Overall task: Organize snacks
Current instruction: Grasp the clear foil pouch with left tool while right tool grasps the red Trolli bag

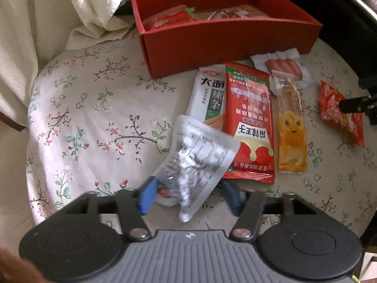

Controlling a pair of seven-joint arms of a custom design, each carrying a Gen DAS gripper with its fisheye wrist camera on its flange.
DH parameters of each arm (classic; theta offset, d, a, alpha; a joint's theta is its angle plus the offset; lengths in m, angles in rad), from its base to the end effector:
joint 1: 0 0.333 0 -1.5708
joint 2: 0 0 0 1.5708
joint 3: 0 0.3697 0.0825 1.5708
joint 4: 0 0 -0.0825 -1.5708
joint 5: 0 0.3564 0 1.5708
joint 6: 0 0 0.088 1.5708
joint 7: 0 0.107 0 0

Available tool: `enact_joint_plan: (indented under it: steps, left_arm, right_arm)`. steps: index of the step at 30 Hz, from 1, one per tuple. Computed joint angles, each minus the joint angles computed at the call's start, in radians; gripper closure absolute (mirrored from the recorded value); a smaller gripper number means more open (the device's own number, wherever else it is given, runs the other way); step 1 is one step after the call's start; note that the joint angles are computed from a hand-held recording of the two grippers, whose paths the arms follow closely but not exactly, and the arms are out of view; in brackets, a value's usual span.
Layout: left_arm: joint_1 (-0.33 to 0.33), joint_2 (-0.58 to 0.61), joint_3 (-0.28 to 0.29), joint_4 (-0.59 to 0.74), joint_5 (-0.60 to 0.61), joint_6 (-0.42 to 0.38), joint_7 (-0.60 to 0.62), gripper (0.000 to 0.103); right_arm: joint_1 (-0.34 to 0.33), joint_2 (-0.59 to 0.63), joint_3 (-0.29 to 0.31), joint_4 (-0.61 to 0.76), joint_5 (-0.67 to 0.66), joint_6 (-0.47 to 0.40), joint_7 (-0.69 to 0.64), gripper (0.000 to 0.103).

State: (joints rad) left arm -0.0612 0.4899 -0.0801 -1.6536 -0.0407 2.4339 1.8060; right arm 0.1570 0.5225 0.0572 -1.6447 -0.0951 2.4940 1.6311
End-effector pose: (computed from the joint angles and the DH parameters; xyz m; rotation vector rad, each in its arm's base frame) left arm 0.7001 -0.0897 0.4202 -1.7089 2.4033 -0.3649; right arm 0.7000 0.1451 0.4077 -2.2419 1.8183 -0.3374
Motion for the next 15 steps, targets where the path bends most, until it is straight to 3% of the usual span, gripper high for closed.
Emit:
enact_joint_plan:
  steps: [6, 9, 14, 15]
  left_arm:
    - [0.018, 0.003, -0.011, 0.010, -0.035, -0.017, 0.018, 0.057]
    - [0.007, 0.012, -0.001, 0.022, -0.016, -0.022, 0.012, 0.053]
    - [-0.011, 0.044, 0.007, 0.060, 0.023, -0.025, 0.019, 0.031]
    - [-0.009, 0.049, 0.003, 0.066, 0.019, -0.027, 0.023, 0.031]
  right_arm:
    - [0.008, 0.039, 0.008, 0.044, -0.007, -0.050, -0.049, 0.001]
    - [0.009, 0.057, 0.006, 0.063, -0.006, -0.073, -0.059, 0.000]
    - [0.020, 0.066, 0.000, 0.063, -0.022, -0.075, -0.063, 0.001]
    - [0.023, 0.062, -0.002, 0.054, -0.027, -0.062, -0.062, 0.003]
